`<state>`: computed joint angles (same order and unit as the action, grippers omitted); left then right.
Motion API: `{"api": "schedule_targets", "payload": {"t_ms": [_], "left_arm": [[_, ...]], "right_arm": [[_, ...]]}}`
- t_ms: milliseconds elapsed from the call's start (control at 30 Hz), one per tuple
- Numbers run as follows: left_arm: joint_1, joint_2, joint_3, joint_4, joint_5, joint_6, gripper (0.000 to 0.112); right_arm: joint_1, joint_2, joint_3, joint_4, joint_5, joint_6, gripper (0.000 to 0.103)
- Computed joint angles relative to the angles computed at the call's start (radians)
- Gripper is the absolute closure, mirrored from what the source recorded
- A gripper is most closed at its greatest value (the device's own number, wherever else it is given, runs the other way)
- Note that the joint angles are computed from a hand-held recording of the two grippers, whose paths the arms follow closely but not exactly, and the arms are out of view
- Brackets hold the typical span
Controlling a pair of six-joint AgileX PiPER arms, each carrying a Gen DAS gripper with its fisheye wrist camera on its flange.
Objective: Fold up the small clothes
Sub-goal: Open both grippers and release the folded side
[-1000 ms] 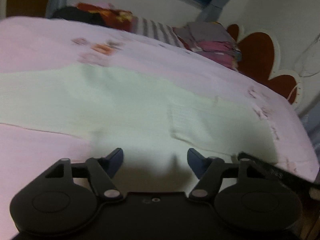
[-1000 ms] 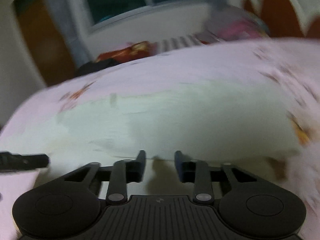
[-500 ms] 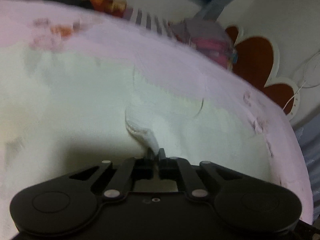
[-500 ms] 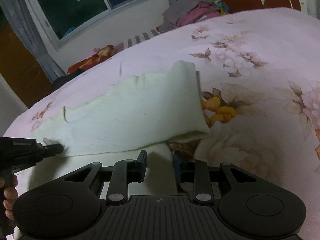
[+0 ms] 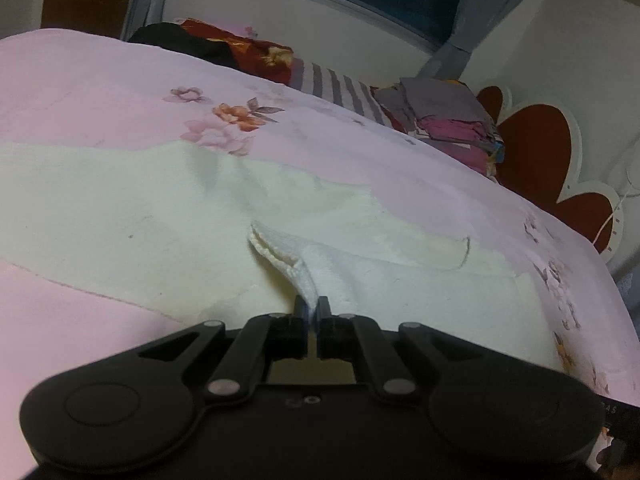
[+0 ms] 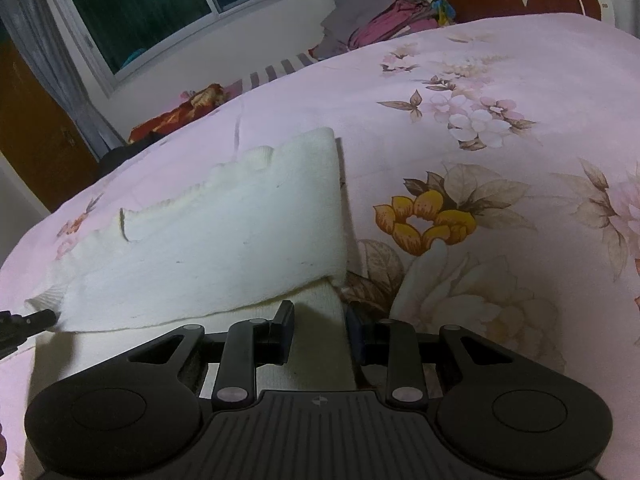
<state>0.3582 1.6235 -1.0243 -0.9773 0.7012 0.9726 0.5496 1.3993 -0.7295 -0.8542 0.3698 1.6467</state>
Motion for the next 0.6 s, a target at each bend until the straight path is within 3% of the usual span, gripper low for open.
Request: {"api": "schedule_targets", "payload": {"t_ms": [400,467,500,533,567,600], "left_arm": [[0.039,0.026,0.005,-0.006,-0.003,0.051,0.109],[0.034,0.023,-0.003,0.049,0.001,0.034,0.1],[0.035,-0.004,0.011,0.065,-0.025,0.027,0.088],[0.039,-0.057,0.053,0.046,-0.081,0.061,0.077],[0.044,-0.104,0.095,0.0,-0.126,0.127,0.072],[0.042,-0.153,0.132,-0.042,-0.16,0.185,0.067]], "right_arm": [[0.008,0.009,-0.017,0.023,0.02,-0.041,0.073],[0.018,-0.014,-0.008,-0.015,0.026,0.003,0.073],[0.036,-0.037,0.005,-0.094,0.036,0.084,0.074],[0.062,-0.065,0.013,-0.176,0.067,0.156,0.092],[0.074,-0.078,0.014,-0.22,0.081,0.188,0.101],[0.08,-0.084,0.005,-0.226,0.096,0.18,0.101]]}}
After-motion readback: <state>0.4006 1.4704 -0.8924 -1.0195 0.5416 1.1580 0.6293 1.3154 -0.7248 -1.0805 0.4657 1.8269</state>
